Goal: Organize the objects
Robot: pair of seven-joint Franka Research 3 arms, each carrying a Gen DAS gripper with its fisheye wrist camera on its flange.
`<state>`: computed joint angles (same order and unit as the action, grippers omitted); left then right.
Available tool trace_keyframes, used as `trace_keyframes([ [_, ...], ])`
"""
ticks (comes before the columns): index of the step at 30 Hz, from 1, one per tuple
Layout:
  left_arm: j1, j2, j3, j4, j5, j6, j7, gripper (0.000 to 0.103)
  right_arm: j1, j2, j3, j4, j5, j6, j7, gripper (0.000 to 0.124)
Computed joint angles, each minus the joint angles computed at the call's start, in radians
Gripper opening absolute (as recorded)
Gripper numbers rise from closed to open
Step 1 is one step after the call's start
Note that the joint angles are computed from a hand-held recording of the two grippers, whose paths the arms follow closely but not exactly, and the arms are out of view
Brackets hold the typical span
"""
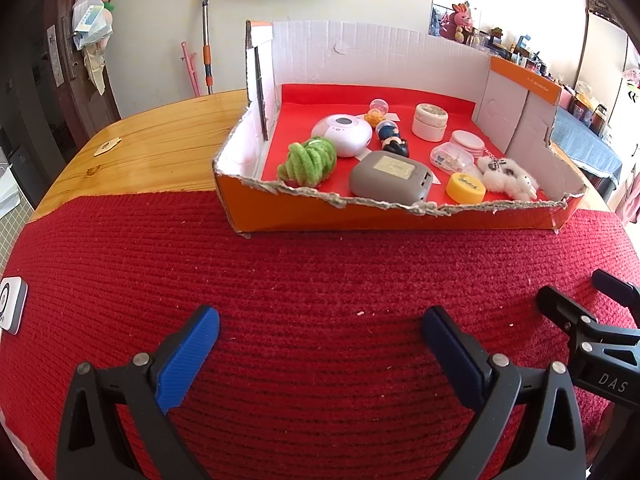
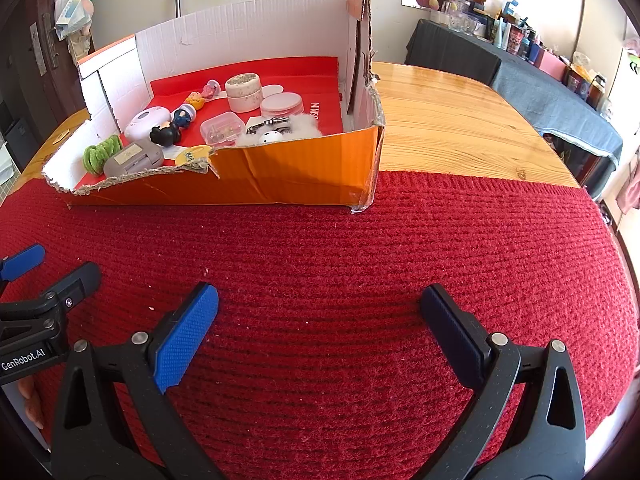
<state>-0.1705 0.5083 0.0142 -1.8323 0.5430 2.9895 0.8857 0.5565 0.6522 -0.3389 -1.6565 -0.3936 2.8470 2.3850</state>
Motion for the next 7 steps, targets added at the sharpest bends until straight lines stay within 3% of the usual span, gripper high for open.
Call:
trace_keyframes([
  [7,-0.002,-0.001,0.003,-0.003,0.000,0.003,-0.001,0.103,0.001,0.000,-0.001,-0.001,0.001,0.001,-0.001,0.103],
])
